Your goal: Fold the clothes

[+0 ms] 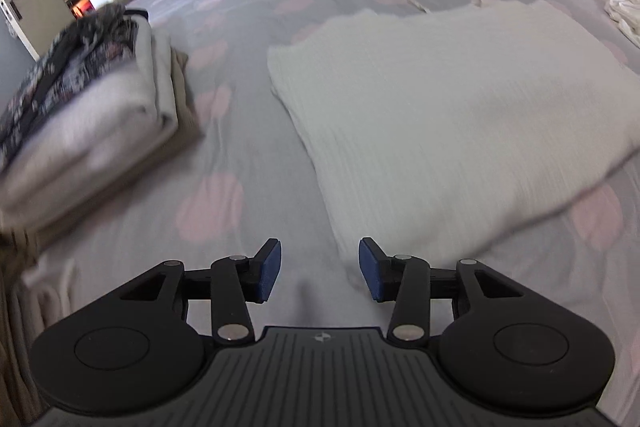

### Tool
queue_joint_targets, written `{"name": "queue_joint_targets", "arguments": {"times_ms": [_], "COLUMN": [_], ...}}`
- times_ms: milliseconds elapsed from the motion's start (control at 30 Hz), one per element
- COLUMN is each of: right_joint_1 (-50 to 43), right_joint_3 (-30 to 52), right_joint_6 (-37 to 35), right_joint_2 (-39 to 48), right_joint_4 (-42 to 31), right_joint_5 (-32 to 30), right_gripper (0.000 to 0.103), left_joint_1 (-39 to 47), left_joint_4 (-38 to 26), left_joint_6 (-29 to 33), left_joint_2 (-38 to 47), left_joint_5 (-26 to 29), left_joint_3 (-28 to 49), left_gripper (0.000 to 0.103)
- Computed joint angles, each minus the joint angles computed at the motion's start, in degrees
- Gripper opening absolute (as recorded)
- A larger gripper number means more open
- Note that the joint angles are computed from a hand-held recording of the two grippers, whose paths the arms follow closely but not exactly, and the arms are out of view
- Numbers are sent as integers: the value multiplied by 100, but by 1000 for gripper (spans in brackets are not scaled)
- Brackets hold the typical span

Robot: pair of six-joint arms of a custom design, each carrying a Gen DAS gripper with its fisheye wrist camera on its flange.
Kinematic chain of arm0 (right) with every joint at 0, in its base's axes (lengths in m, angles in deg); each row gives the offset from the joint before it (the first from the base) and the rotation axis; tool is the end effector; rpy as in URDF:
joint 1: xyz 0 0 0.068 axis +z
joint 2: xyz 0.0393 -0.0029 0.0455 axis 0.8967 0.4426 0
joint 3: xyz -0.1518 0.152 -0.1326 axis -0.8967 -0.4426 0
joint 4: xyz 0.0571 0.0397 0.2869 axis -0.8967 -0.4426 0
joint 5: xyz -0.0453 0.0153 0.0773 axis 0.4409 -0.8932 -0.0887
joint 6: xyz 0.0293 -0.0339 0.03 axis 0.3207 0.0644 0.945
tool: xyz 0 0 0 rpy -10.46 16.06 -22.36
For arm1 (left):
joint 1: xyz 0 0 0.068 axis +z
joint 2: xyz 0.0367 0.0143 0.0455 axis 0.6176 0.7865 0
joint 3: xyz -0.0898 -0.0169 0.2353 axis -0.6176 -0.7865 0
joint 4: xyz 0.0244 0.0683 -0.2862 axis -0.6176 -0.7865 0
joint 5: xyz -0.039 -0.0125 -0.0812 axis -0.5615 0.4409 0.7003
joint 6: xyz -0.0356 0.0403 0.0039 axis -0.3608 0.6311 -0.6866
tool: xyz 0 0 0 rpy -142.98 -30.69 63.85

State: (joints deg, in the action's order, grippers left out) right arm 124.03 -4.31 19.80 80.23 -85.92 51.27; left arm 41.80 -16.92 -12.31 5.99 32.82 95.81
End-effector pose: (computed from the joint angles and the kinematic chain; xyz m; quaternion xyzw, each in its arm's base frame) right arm 0.0897 0.1185 0.2255 0.0237 0.9582 -0.1041 0.2653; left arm 0.3223 0.0102 0.2349 0.4005 0.8718 -0.0210 0.2811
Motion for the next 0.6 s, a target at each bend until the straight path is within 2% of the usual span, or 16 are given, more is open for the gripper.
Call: {"name": "queue_joint_targets", "arguments": {"times_ms": [67, 100, 200, 267, 367, 400, 433, 467, 500, 600], "right_joint_1": [174, 201, 156, 37, -117, -130, -151, -127, -97, -92], "right_joint_3": [-131, -211, -533, -721, -925, -903, -853, -759, -660, -537], "right_joint_6": [346, 431, 508, 365, 158, 85, -6, -10, -2, 92], "right_joint_2": [-63, -85, -256, -460, -713, -688, -606, -404, -197, 81], "right_joint_4": [-120, -139, -47, 158, 429, 486, 535, 506, 467, 268], "right_joint_5": [-50, -54, -172, -297, -460, -493, -538, -517, -492, -507], "right_gripper": [40, 47, 52, 48, 37, 23, 11, 10, 8, 7], "left_joint_1": [131, 142, 27, -51, -181, -226, -266, -299, -331, -285], "left_joint_4": [-103, -119, 68, 324, 455, 478, 445, 368, 290, 185], "left_joint_6": [184, 259, 361, 285, 163, 133, 95, 53, 12, -68], "left_joint_2": [-61, -61, -11, -9, 18, 24, 57, 107, 159, 259], "left_joint_5": [52, 19, -222, -226, -64, -1, 16, 2, -11, -146], "left_joint_3": [-182, -251, -463, -602, -592, -580, -535, -466, -396, -281], "left_gripper": [41, 41, 41, 41, 41, 39, 33, 13, 6, 4]}}
